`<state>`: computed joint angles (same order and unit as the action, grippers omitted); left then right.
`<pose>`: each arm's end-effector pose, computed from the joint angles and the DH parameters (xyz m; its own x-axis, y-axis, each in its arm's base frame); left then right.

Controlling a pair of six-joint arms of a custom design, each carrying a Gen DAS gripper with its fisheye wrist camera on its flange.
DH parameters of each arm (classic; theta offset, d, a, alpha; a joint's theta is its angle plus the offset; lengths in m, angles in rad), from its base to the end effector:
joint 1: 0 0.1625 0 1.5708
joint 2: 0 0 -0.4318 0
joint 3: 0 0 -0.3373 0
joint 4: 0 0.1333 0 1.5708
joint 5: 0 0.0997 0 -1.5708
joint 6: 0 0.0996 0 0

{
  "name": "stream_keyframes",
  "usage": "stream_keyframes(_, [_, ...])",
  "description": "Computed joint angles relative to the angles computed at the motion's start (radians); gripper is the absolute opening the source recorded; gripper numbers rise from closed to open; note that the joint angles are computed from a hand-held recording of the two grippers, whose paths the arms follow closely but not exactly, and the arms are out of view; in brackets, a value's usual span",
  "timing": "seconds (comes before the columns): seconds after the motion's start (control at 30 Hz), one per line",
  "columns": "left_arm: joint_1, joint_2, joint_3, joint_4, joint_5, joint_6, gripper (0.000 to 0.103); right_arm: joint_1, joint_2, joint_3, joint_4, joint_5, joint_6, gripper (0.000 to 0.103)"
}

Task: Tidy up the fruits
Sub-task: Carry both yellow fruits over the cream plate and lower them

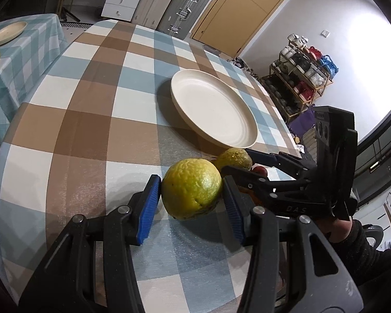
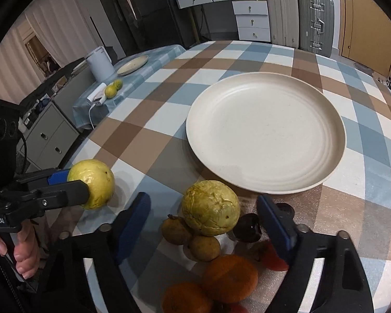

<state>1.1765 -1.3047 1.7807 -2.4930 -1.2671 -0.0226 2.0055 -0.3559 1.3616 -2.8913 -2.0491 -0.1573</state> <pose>-0.0585 -0.5652 0.3818 -0.9382 0.2285 -0.2599 0.3254 0.8383 -0.4375 0.3773 -0.6049 -0.0251 -0.7918 -0.3767 0.4808 -0.5310 0.8135 -0.2372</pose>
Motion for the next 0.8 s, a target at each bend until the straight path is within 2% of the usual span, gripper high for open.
stream_keyframes(0.1, [-0.033,-0.001,0.021,-0.033,0.08,0.031,0.046,0.005,0.008,-0.009,0.004,-0.026,-0.017,0.075])
stream_keyframes(0.13, [-0.04,-0.002,0.024,-0.038,0.087,0.038,0.046,0.006,0.01,-0.012,0.006,-0.027,-0.024,0.073])
stream_keyframes(0.2, [-0.049,0.0,0.021,-0.036,0.095,0.038,0.046,0.01,0.014,-0.015,0.004,-0.037,-0.044,0.056])
stream_keyframes(0.27, [-0.054,0.006,0.013,-0.025,0.103,0.03,0.046,0.013,0.021,-0.021,0.002,-0.052,-0.057,0.049])
stream_keyframes(0.43, [-0.065,0.015,0.006,-0.016,0.121,0.013,0.046,0.01,0.018,-0.012,-0.009,-0.041,-0.069,0.047])
stream_keyframes(0.8, [-0.078,0.065,-0.03,-0.023,0.117,0.018,0.046,-0.03,-0.039,0.104,-0.172,0.112,-0.057,0.047])
